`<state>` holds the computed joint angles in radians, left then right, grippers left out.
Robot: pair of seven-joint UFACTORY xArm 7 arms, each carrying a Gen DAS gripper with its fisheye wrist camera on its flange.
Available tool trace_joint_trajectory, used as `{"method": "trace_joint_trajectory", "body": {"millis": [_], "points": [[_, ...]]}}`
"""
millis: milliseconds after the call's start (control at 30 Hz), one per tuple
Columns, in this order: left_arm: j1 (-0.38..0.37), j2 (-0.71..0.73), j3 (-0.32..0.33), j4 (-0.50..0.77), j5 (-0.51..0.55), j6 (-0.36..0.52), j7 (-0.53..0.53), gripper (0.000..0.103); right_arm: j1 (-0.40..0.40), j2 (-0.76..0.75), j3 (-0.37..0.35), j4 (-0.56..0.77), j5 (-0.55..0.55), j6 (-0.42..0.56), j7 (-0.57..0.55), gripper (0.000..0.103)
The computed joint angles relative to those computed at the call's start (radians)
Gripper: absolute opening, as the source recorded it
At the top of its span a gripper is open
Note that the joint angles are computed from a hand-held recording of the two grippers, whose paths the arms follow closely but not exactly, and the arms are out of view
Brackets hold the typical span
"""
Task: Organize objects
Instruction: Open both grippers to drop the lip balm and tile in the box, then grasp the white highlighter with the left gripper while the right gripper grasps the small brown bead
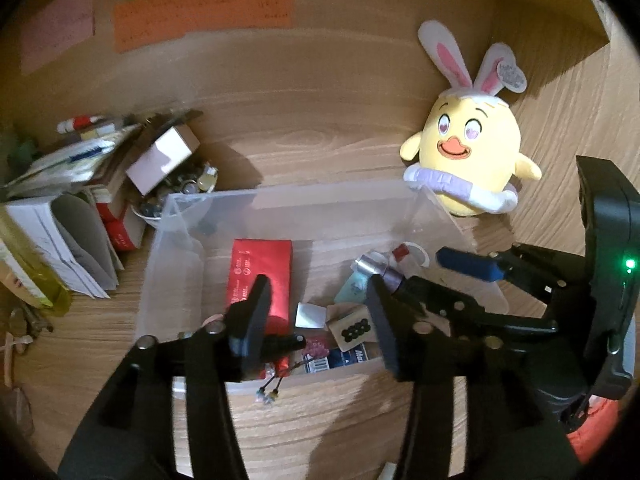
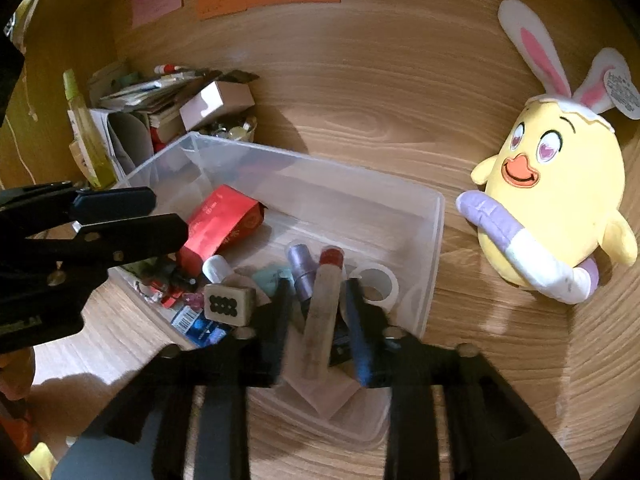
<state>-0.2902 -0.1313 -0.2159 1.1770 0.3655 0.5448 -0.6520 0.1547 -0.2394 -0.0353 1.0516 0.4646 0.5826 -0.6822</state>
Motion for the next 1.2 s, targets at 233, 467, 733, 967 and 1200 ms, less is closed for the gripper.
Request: {"method": "trace_joint_trajectory", "body": {"millis": [233, 467, 733, 967, 1200], "points": [[0.021, -0.069, -0.024, -0.032, 0.070, -0.002, -0.060, 0.073, 0.019, -0.061, -0.012, -0.032, 0.018, -0.040, -0.023, 0.061], [0.041, -0.130, -0.052, -0.069, 0.098, 0.012, -0.082, 0.084, 0.050, -0.151, -0.031, -0.093, 0.017, -0.083, -0.041, 0.081], [0.054, -0.221, -0.078, -0.143, 0.073, 0.022, -0.073, 0.092, 0.087, -0.247, -0.074, -0.159, 0.017, -0.080, -0.054, 0.082], [0.054, -0.274, -0.094, -0.203, 0.023, 0.047, -0.034, 0.094, 0.096, -0.304, -0.098, -0.213, 0.006, -0.044, -0.051, 0.082], [0.029, -0.312, -0.081, -0.282, -0.060, 0.074, -0.004, 0.094, 0.100, -0.344, -0.107, -0.275, -0.004, -0.001, -0.058, 0.082]]}}
